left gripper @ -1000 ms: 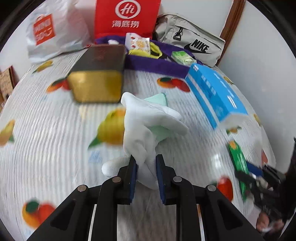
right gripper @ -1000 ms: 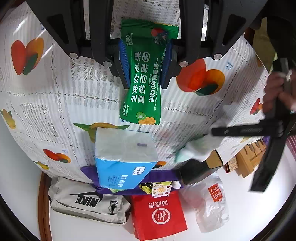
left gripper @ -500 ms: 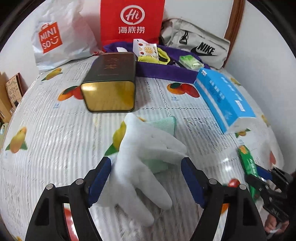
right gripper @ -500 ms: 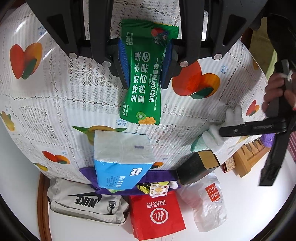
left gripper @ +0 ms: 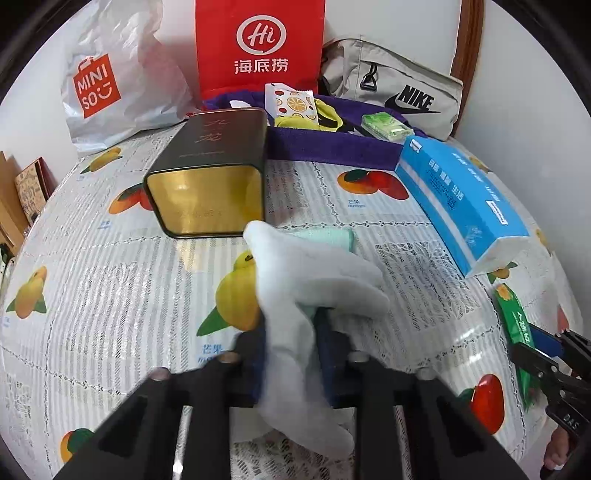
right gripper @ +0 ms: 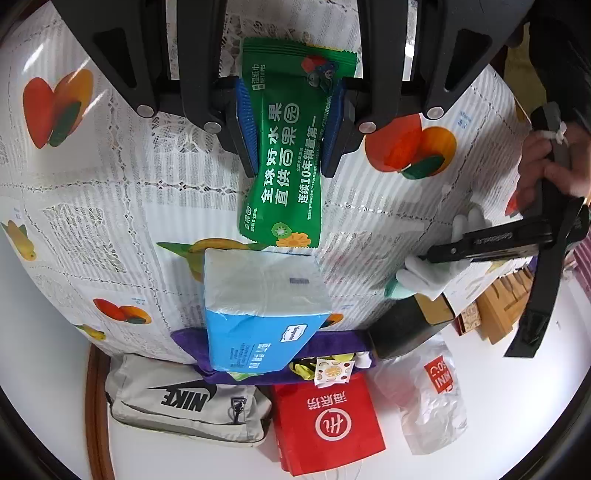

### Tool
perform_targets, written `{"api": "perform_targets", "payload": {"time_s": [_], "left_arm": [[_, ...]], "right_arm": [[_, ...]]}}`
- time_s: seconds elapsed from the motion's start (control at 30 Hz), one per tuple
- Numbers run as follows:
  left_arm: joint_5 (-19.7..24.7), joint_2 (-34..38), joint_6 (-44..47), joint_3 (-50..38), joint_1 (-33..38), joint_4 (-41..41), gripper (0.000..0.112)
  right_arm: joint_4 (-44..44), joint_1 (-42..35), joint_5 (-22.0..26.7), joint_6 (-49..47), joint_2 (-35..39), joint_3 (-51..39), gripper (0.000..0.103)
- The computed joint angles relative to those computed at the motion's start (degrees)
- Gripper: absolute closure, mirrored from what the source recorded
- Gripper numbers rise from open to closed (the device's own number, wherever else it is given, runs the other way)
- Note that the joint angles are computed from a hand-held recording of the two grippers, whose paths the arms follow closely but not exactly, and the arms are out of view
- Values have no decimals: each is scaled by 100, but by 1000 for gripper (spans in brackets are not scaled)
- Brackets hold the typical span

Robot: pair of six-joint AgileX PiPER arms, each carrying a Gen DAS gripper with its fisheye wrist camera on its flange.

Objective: Organize soft objects
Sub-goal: 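Carry the glove and green snack packet toward the purple towel with both grippers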

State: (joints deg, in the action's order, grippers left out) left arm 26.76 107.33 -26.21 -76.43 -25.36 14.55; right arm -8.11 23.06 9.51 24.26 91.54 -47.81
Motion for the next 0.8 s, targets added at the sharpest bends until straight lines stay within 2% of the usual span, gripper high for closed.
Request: {"api": "perform_targets", "payload": {"time_s": [0.07,0.13,0.3,0.43,0.63,0.8], "left_arm": [[-80,-95,281,129,84,-333,98],[-182,-208,526,281,179,-725,98],[-293,-441,1009,557,359,-1416,98],[-294,-642,1310,689,476,-1831,98],[-82,-858,1218,591,565,-1767,98],[202,-933,1157,299,676,-1728,98]], "right_arm": [[-513,60,44,497,6,-17,69],[-625,85,95,585,1,-33,70],[-56,68,211,-2,-51,-101,70],[841,67,306,-973,-195,-164,70],[1904,28,555,-2168,-380,-366,70],[2345,-75,809,-2793,-401,-760,70]]}}
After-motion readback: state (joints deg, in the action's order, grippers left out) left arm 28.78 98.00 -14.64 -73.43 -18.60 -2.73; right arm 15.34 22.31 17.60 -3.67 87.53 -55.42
